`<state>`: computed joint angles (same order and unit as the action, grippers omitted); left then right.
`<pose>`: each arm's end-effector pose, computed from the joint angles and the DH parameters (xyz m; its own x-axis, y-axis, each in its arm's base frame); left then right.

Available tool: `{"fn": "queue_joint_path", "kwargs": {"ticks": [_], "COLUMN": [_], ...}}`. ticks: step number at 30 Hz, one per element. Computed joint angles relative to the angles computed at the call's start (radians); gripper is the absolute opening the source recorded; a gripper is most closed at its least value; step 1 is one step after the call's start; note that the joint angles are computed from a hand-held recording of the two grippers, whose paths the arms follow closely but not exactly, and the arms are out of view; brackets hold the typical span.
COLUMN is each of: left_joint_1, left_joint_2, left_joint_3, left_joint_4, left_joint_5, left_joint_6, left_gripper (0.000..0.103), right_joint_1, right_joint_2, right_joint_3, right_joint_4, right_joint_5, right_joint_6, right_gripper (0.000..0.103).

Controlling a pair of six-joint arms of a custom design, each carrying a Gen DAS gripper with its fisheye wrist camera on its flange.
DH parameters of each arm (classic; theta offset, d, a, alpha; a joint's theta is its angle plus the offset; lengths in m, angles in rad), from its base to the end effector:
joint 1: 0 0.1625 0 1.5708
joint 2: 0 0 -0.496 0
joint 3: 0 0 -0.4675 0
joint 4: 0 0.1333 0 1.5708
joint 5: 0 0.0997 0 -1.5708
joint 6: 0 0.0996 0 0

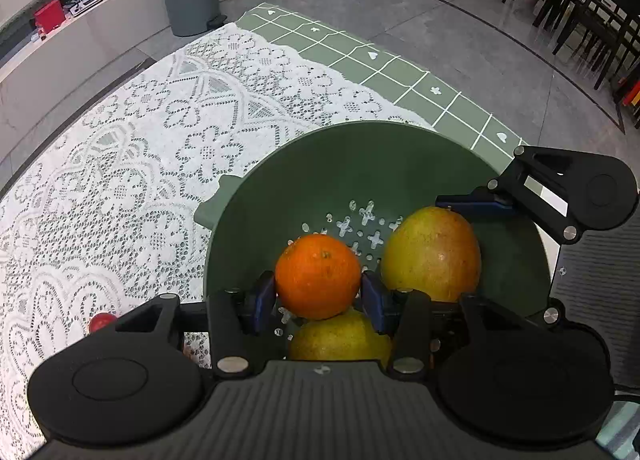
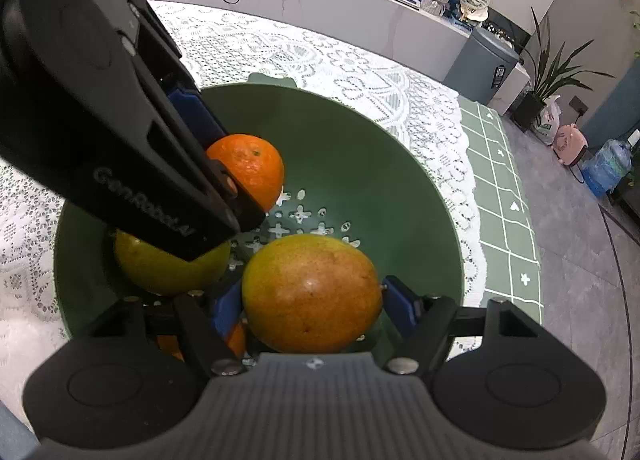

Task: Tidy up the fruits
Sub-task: 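Carry the orange and mango into the colander with both tools and release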

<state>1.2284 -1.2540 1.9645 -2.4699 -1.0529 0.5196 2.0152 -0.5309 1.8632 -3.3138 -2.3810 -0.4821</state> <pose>-0.0372 -0.6482 0.2626 -0.5737 0.6367 -0.5152 0.7081 0.7017 0.0787 0.3377 -0.5669 -0.0638 -0.4789 -0.4150 0.7736 -0.6955 0.7171 -0.0458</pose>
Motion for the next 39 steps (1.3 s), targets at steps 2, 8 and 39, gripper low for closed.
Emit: {"fn": "queue_joint_path", "kwargs": {"ticks": [2,8,39], "left_joint_1": [0.004,0.003,-0.023], "left_joint_2": [0.007,0.023,-0.027], "left_joint_3": [-0.009,-0.015,0.055], "left_joint_4": [0.010,0.008,-0.145], "left_joint_5": [0.003,0.028,0.040], "left_joint_6": [-0.012,-0.003,0.066], "left_gripper": [0.052,0.053,0.072], "right_joint_1": [-0.003,-0.009,0.013], "right_joint_2": [0.002,0.005,-0.012], "right_joint_3": [-0.006,-0.025,-0.036], "right_joint_4": [0.013,0.042,0.061], "right_joint_5": [-0.001,-0.009,-0.038], "right_joint_6": [0.008,0.001,0.048], "right_gripper": [0.071,0.071,0.084]}}
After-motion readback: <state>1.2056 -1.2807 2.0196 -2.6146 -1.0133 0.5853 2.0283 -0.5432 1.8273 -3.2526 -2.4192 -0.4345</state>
